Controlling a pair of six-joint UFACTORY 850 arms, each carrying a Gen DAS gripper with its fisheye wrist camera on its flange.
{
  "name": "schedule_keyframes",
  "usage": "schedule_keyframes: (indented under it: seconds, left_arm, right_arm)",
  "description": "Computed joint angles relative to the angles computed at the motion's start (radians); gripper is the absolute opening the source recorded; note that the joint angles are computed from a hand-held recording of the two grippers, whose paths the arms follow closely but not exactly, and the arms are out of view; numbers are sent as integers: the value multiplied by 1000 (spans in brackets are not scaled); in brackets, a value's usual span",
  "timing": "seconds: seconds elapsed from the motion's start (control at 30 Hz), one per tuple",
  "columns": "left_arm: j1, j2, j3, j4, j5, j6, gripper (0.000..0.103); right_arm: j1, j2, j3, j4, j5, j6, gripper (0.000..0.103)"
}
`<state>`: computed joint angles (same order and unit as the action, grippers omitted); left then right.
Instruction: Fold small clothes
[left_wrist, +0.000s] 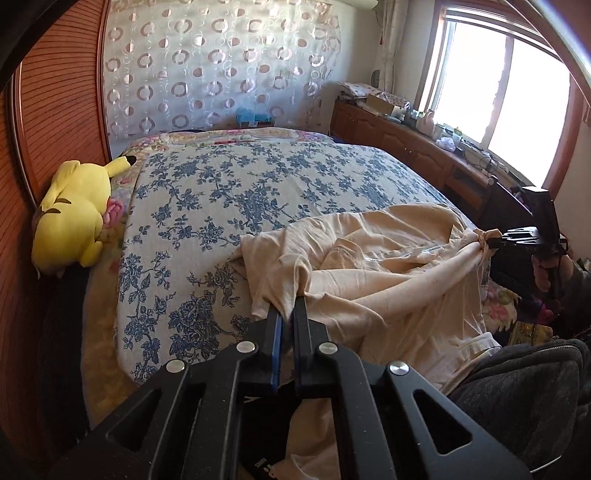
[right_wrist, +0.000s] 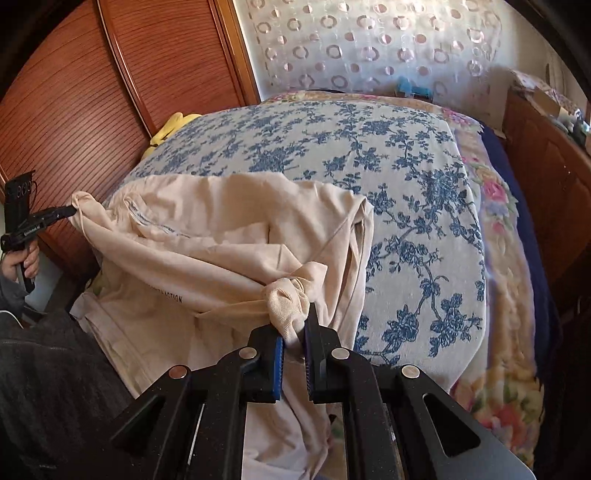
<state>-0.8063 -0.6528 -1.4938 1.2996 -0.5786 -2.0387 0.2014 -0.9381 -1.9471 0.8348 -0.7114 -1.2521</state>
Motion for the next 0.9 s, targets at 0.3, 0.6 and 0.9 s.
schedule_keyframes:
  seconds: [0.3,0.6,0.9]
  left_arm:
    - [-5,12,-18,56,-24,12,77]
    - [60,-61,-101,47,23,39,79]
    - [151,-181,-229,-188,116,269,79]
  right_arm:
    - [-3,79,92,36,43,-62,21]
    - [-7,90,78,97,77,-111,52]
    - [36,-167,-282,-20,57,110,63]
